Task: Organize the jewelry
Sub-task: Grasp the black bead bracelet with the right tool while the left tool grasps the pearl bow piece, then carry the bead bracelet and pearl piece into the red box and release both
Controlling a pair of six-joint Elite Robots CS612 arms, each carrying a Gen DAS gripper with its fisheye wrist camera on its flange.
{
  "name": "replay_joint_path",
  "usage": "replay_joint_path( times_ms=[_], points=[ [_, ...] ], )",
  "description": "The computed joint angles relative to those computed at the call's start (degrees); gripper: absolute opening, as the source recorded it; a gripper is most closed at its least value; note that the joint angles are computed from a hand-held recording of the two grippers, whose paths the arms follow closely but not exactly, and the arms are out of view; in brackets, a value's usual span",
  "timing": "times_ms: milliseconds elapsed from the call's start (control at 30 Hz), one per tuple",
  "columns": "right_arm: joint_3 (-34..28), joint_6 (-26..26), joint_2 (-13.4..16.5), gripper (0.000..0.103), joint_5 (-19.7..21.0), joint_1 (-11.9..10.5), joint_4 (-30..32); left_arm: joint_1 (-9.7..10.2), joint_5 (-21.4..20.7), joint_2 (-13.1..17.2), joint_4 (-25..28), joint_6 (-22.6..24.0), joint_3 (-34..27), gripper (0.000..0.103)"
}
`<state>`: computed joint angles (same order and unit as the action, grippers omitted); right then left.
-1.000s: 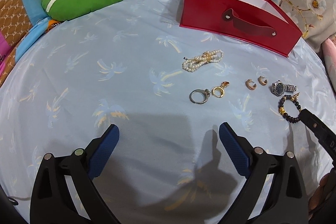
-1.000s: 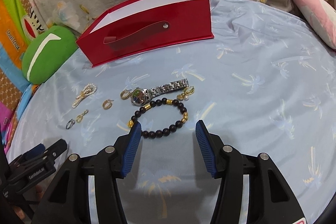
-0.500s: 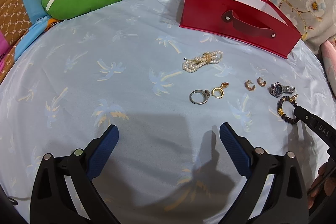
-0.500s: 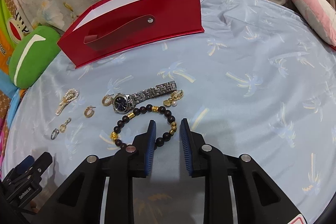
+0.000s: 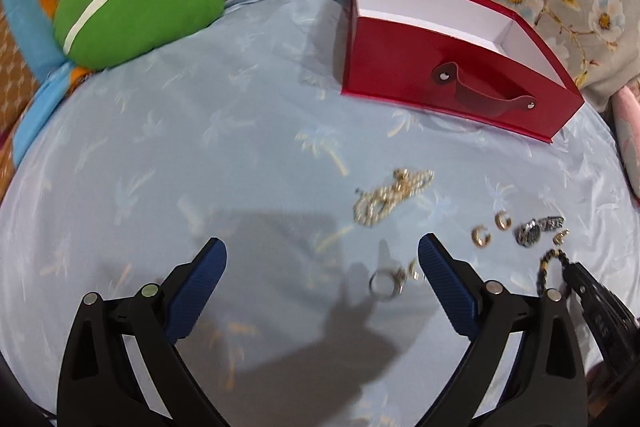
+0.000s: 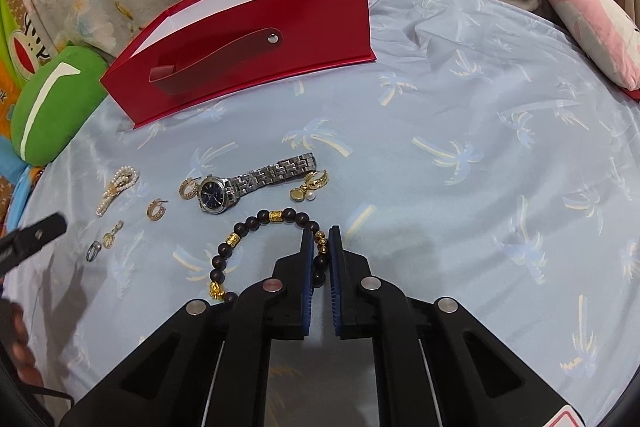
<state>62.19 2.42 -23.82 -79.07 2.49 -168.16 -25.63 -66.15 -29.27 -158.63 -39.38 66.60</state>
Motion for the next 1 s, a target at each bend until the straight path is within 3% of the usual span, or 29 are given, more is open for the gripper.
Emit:
replay_joint_path(
  times_ms=[167, 333, 367, 700, 1000],
  points=[
    [0.0, 0.2, 0.0, 0.007, 0.5, -0.1, 0.0, 0.26, 0.5, 4.1, 3.9, 4.2, -7.6, 0.087],
    [0.0, 0.4, 0.0, 0.007, 0.8, -0.2, 0.0, 0.62, -1.4, 6.5, 6.9, 4.2, -11.8, 0.069],
    [0.0, 0.4, 0.1, 0.007, 0.8, -0.2, 0.0, 0.40, -0.1, 6.7, 6.9, 4.5, -12.0, 0.068],
    [0.0, 0.5, 0.1, 0.007, 1.0, -0.2, -0.1, -0.45, -0.8, 6.9, 5.4, 8.7, -12.2, 0.018],
    [-0.1, 1.4, 0.2, 0.007, 2.5, -0.5, -0.2, -1.53, -0.5, 5.4, 2.4, 9.3, -9.7, 0.016]
  ],
)
